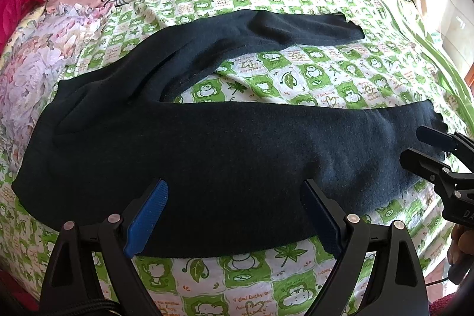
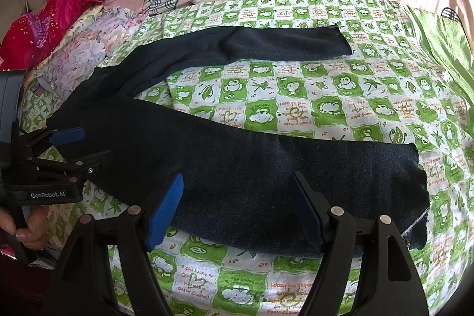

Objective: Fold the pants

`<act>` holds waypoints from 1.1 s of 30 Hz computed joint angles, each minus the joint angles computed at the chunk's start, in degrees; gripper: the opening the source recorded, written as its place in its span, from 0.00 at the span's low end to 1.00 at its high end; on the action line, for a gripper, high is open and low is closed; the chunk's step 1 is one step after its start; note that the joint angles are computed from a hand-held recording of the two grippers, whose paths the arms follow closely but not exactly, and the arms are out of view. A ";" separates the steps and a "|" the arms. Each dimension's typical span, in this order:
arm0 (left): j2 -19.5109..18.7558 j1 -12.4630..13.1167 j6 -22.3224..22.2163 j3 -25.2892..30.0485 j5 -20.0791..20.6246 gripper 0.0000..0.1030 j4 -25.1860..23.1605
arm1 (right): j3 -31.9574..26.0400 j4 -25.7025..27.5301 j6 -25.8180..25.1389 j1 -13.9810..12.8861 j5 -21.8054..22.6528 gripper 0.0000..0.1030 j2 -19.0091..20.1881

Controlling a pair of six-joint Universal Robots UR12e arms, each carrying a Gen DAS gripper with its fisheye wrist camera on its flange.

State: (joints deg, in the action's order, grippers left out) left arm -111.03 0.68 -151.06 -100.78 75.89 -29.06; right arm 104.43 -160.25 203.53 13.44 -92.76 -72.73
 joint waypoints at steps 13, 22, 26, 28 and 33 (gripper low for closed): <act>-0.32 -0.28 -0.73 1.11 -0.04 0.89 -1.06 | -0.28 0.07 0.43 -0.53 0.83 0.72 0.01; -1.58 -0.72 -2.29 3.41 1.46 0.89 -1.15 | -1.11 -0.11 0.83 -1.61 1.58 0.72 0.49; -2.76 -1.05 -3.07 5.40 2.57 0.89 -1.15 | -2.02 0.14 1.46 -2.60 2.36 0.72 1.01; -3.44 -1.23 -3.40 6.55 3.05 0.89 -1.20 | -2.69 0.23 1.97 -3.26 3.06 0.72 1.41; -5.78 -2.10 -3.83 10.71 4.48 0.89 -2.38 | -5.37 1.50 1.29 -4.92 3.80 0.72 2.87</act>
